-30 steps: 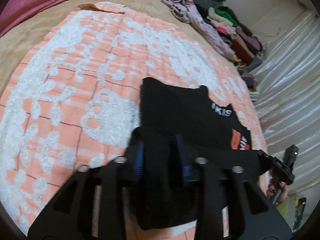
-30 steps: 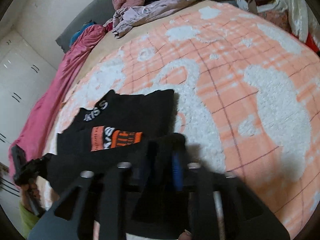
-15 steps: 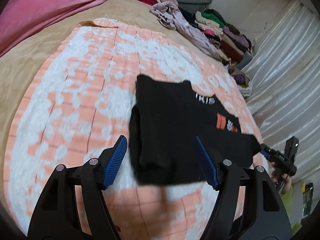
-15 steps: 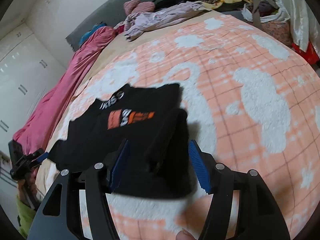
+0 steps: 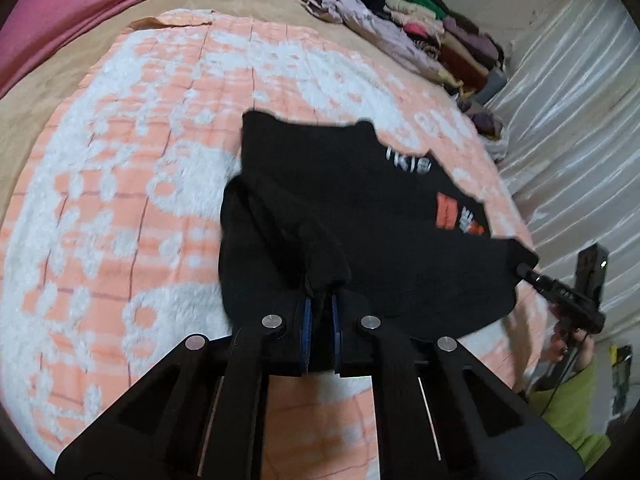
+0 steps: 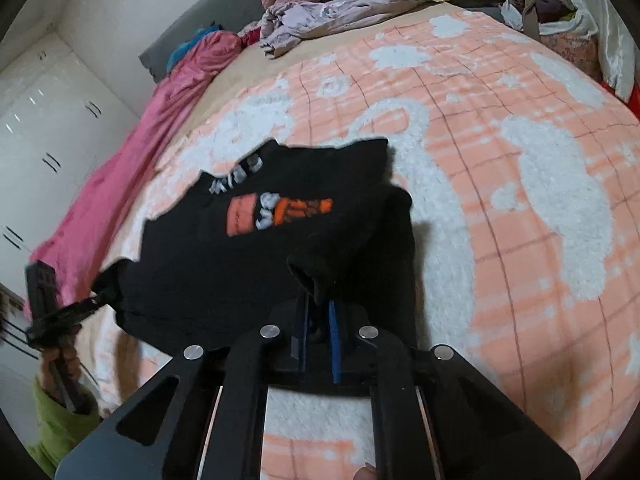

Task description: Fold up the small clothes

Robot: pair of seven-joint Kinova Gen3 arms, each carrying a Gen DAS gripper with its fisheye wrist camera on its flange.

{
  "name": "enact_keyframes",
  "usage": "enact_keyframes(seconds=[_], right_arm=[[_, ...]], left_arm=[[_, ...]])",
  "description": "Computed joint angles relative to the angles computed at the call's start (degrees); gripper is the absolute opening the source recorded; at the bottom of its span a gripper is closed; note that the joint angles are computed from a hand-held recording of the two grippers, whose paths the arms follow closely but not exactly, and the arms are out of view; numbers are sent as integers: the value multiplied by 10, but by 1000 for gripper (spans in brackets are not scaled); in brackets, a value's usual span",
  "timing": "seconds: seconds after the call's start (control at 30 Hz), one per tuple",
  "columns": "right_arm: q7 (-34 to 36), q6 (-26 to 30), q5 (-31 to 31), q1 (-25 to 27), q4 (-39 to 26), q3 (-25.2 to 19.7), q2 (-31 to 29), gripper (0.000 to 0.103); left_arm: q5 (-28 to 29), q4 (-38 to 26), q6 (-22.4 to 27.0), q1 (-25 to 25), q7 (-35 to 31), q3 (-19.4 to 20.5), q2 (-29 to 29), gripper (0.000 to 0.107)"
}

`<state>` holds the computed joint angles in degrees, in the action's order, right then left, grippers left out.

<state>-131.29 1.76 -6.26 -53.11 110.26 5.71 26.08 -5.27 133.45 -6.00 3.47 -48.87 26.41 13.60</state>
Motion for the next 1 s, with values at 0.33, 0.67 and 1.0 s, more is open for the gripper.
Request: enact_keyframes(seconds=[0.33,0.67,1.0], right_arm=[[32,-40,-8,191,-65,-149,39,7],[11,4,-42,248,-159,-183,134,12],[3,-50,-67,144,-113,-55,89,55]], left_arm=[[-117,-52,-24,-215,116,148,63,2],[-66,-99,-44,-206,86,110,161,9],[-34,-56,-94,-90,97,-36,64,45]])
